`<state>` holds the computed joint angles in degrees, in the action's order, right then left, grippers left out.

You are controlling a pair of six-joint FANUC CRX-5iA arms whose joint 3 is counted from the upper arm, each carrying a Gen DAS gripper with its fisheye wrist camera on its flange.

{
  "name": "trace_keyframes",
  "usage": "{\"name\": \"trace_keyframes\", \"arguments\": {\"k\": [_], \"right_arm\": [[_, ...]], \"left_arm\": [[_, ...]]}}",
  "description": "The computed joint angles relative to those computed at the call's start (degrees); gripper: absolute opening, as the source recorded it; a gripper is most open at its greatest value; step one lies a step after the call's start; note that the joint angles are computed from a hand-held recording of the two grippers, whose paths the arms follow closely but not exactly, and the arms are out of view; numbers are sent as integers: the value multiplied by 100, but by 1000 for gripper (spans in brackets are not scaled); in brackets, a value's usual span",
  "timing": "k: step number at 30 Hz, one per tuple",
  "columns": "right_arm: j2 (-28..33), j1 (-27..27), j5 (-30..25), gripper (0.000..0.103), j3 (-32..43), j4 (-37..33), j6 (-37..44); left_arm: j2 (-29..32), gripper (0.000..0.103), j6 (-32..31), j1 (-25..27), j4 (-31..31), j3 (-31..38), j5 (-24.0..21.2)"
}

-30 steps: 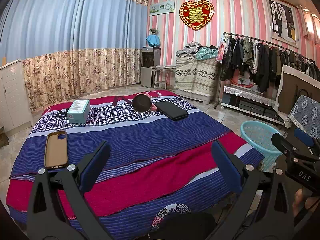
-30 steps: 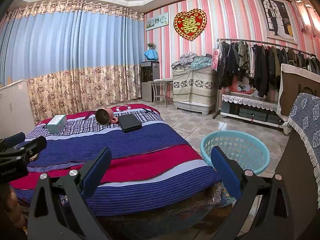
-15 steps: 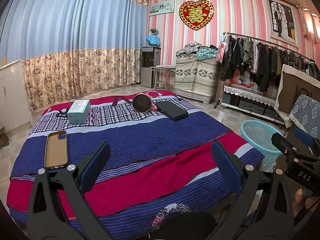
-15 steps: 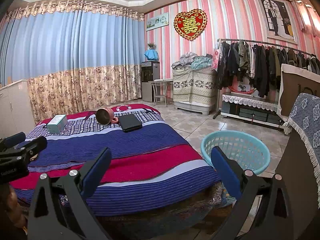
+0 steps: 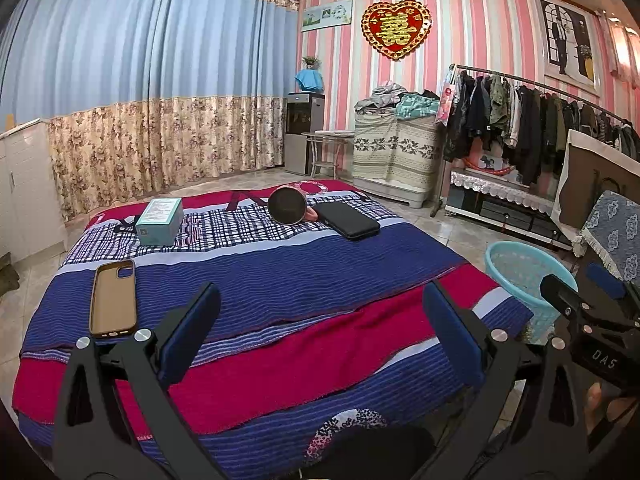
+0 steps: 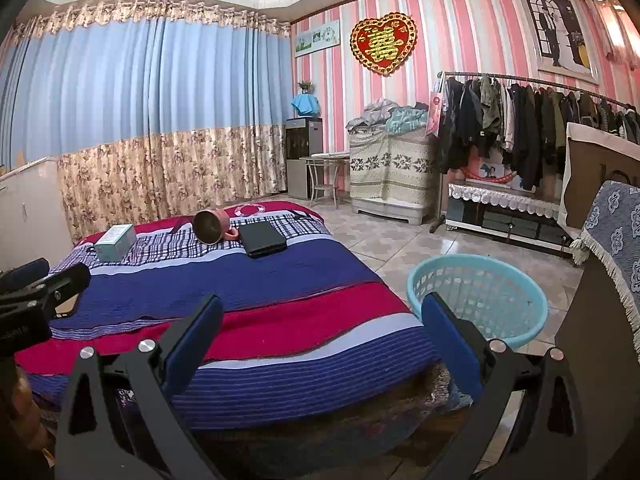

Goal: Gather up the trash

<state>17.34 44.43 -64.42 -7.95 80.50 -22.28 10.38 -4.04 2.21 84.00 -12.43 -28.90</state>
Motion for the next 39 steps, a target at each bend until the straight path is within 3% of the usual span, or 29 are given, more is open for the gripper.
{"name": "trace_keyframes", "arguments": {"k": [11, 23, 29, 39], "right_arm": [[70, -114, 260, 97, 7, 7, -32], [159, -195, 353, 97, 66, -67, 100], [207, -147, 253, 97, 131, -9, 258], [216, -132, 252, 97, 147, 4, 262]], "left_arm": [[56, 98, -248, -111, 261, -24, 252], [192, 98, -112, -104, 216, 69, 330], [152, 98, -569, -232, 634, -22, 474], [167, 98, -535, -187, 656, -15, 320]]}}
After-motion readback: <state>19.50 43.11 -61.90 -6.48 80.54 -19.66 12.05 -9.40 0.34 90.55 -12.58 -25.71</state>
